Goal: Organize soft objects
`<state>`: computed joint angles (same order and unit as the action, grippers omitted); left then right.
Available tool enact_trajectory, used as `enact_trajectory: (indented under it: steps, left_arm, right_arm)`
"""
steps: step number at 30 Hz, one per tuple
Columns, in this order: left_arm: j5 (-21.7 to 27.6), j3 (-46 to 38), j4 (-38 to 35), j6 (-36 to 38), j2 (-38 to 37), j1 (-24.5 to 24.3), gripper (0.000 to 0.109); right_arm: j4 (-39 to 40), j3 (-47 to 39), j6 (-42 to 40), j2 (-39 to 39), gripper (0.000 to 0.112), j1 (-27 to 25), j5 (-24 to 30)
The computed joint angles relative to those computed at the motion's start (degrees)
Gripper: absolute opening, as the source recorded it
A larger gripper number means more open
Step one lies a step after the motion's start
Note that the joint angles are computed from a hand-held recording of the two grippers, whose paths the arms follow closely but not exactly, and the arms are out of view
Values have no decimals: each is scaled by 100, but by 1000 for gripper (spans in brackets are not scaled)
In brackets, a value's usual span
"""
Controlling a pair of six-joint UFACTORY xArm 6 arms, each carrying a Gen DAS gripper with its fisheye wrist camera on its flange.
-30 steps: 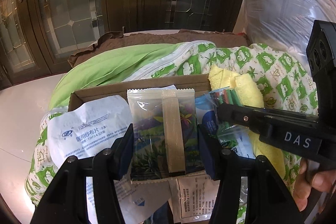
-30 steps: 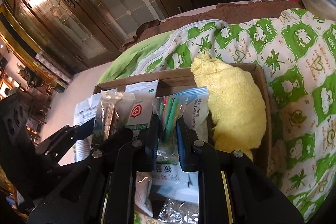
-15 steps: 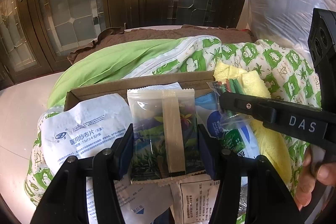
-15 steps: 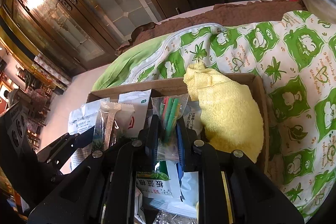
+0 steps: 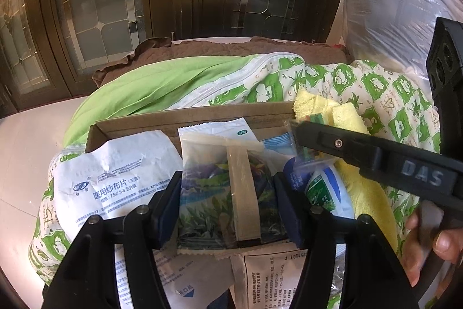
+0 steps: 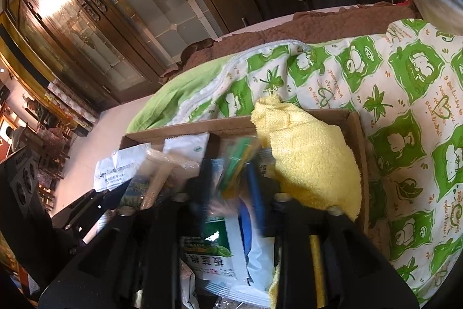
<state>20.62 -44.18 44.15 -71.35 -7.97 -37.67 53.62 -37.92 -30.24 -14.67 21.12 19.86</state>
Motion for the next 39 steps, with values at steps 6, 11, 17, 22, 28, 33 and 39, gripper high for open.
enact_trajectory:
  steps: [6,11,17,22,28,33,39]
  left_arm:
    - [181,64,78,-151,-236,-72,70]
    - [654,164,345,-371,-641,-387,72]
    - [1278,389,517,-651,-1159,-903,73]
    - [1844,710,589,-1182,-1687,-1515,74]
    - [2921,1013,749,-2142,-2122,-2518,81]
    - [4814,574,737,-2415,-1956,-3677,81]
    - [5586,361,656,-2529,-2020,-4452,81]
  right_arm:
    - [208,208,-162,-318,51,76,-280]
    - [371,485,-112,-710,51,68,-330]
    - [-417,1136,794,-1532,55,-5,-333]
    - [-1503,1875,1935,-2643,65,-90,-109]
    - [-3151,2923,3439,-4712,73,-186,1011]
    - [-3981,3463,4214,-6646,85,-115,2597]
    - [-4905,3546,4984,-8455,85,292,4091]
